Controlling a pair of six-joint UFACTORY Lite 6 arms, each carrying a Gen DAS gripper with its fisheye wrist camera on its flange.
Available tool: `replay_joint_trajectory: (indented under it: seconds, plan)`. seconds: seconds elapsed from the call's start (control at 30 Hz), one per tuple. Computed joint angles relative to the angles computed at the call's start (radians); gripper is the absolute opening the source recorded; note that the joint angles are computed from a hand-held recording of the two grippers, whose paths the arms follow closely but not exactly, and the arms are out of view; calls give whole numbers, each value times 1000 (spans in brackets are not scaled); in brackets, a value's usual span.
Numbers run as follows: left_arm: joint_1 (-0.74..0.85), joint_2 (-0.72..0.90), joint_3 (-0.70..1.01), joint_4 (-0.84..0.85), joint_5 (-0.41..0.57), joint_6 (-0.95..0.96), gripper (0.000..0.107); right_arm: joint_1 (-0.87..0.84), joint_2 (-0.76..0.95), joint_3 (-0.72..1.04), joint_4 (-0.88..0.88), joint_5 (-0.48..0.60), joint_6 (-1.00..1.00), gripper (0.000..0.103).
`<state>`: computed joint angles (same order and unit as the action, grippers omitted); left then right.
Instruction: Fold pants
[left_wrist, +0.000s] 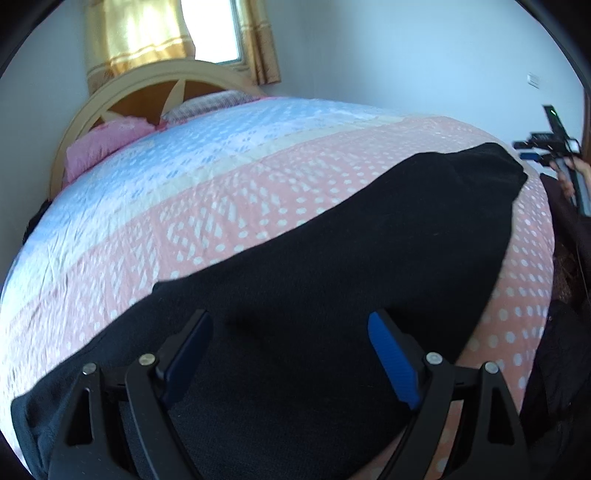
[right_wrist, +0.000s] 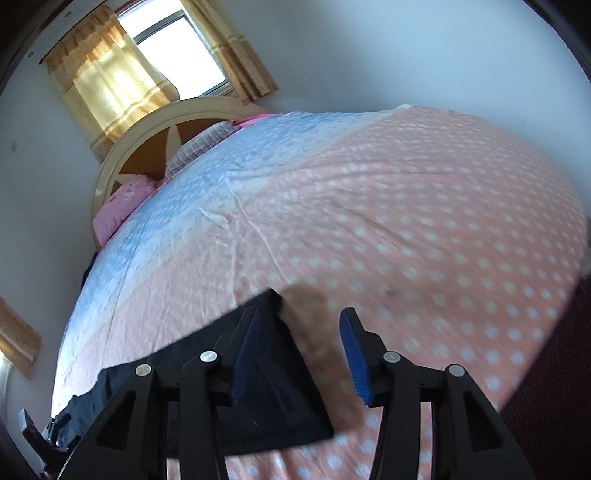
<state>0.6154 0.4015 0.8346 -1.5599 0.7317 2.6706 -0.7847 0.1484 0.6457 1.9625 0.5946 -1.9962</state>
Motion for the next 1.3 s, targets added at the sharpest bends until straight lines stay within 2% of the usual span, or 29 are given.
replay_joint_trajectory:
  seconds: [0.07, 0.17, 0.23, 0.27, 0.47, 0.57, 0.63, 0.77, 0.83, 0.9, 0.97, 1.03, 1.1, 1.23, 1.3]
  plan:
    - [-12, -40, -35, 38, 28, -27, 89, 36, 104, 125, -107, -12, 142, 47]
    - [-65, -88, -109, -22, 19, 63, 89, 78, 266, 303, -273, 23, 359, 46]
    - [-113, -82, -126, -83, -38, 130, 89, 113, 255, 302, -230, 9, 313, 7]
    - [-128, -72, -122, -91, -64, 134, 89, 133, 214, 270, -188, -13, 252, 6]
    - [-93, -30, -42, 40, -26, -46, 89, 187, -149, -68, -34, -5, -23, 2]
    - [-99, -26, -38, 38, -31, -50, 89, 204, -288, -216, -79, 16, -106, 2]
    - [-119, -34, -55, -4, -41, -8, 89, 246, -318, -288, -80, -20, -189, 3]
    - [-120, -49, -86, -32, -49, 49, 89, 389, -236, -328, 71, -169, -428, 3]
    - [-122, -41, -73, -22, -51, 34, 89, 376, -212, -326, 0, -158, -397, 3]
    - [-122, -38, -66, -12, -52, 19, 90, 320, -261, -338, -72, -127, -339, 4]
    - [-125, -34, -59, -2, -56, 5, 90, 191, -295, -319, -188, -26, -264, 12]
    - [-132, -28, -44, 13, -61, -22, 91, 58, -305, -287, -281, 95, -197, 42]
    - [-140, -12, -18, 25, -65, -50, 92, -61, -244, -194, -311, 192, -121, 53]
    - [-153, 6, 3, 33, -72, -73, 92, -14, -82, -2, -191, 50, -122, 53]
    - [-156, 8, 5, 31, -72, -75, 92, 11, 34, 122, -221, 3, -56, 53]
